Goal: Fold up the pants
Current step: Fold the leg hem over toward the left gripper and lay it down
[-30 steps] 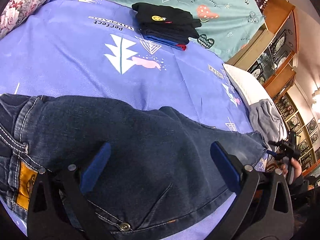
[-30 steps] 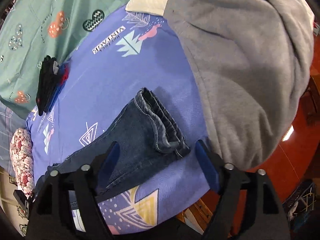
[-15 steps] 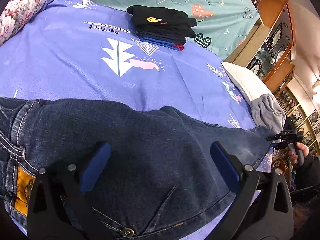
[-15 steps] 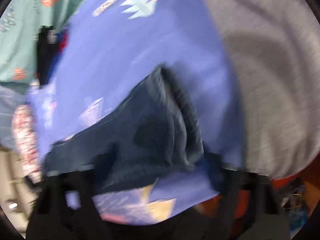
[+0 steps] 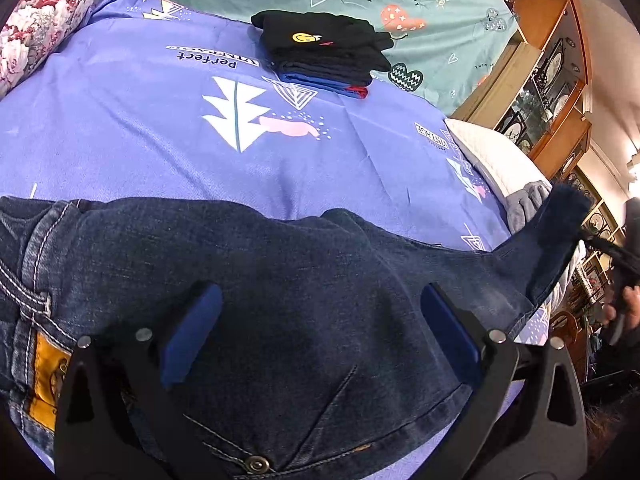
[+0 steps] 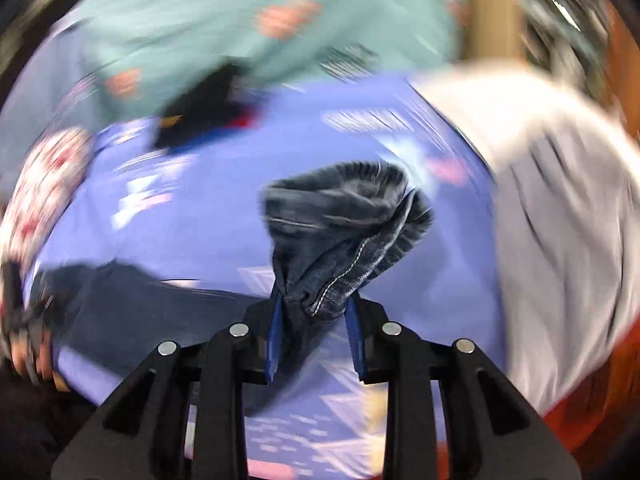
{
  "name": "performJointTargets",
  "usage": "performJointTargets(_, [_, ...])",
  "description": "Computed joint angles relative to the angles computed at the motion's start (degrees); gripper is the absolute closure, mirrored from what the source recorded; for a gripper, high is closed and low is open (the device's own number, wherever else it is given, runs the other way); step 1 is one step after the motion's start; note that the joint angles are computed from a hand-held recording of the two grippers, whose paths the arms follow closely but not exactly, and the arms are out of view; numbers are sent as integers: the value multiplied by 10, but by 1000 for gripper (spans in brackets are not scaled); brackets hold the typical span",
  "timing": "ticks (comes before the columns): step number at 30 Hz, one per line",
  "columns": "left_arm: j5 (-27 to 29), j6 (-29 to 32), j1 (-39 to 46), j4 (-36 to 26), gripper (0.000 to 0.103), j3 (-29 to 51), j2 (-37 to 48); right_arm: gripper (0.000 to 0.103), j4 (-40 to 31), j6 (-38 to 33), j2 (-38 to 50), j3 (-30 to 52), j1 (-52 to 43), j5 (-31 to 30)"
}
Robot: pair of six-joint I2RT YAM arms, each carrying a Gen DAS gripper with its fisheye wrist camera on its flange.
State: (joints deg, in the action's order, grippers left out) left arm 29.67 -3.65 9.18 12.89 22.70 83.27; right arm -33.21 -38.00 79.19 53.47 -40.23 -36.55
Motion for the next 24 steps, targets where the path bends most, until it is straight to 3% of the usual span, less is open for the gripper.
performJointTargets(2, [-1, -1, 0, 5, 2, -3, -1, 73, -21, -25, -63, -37, 66, -2])
performJointTargets(4, [2, -1, 2, 10, 2, -8, -3, 66, -35, -38, -88, -75, 164, 22])
performJointTargets(6, [5, -2, 5, 14, 2, -10, -3, 42, -24, -41, -57, -109, 260, 69])
performJointTargets(8, [10, 0, 10, 16, 2, -14, -5, 42, 34, -29, -26, -150, 317, 136])
performJointTargets(9, [12, 2, 12, 17, 2, -15, -7, 42, 34, -35, -17, -152, 318, 136])
performJointTargets(13, [15, 3, 14, 23, 2, -17, -4, 41, -45, -112, -42, -111, 238, 39])
performJointTargets(17, [12, 2, 12, 31, 2, -22, -5, 39, -66, -143, -39, -100, 234, 37])
performJointTargets(22, [11, 0, 14, 26, 2, -25, -13, 39, -7, -116, -26, -139, 338, 84])
performJointTargets(24, [8, -1, 13, 22, 2, -26, -18, 39, 57, -79, 0, -153, 383, 129])
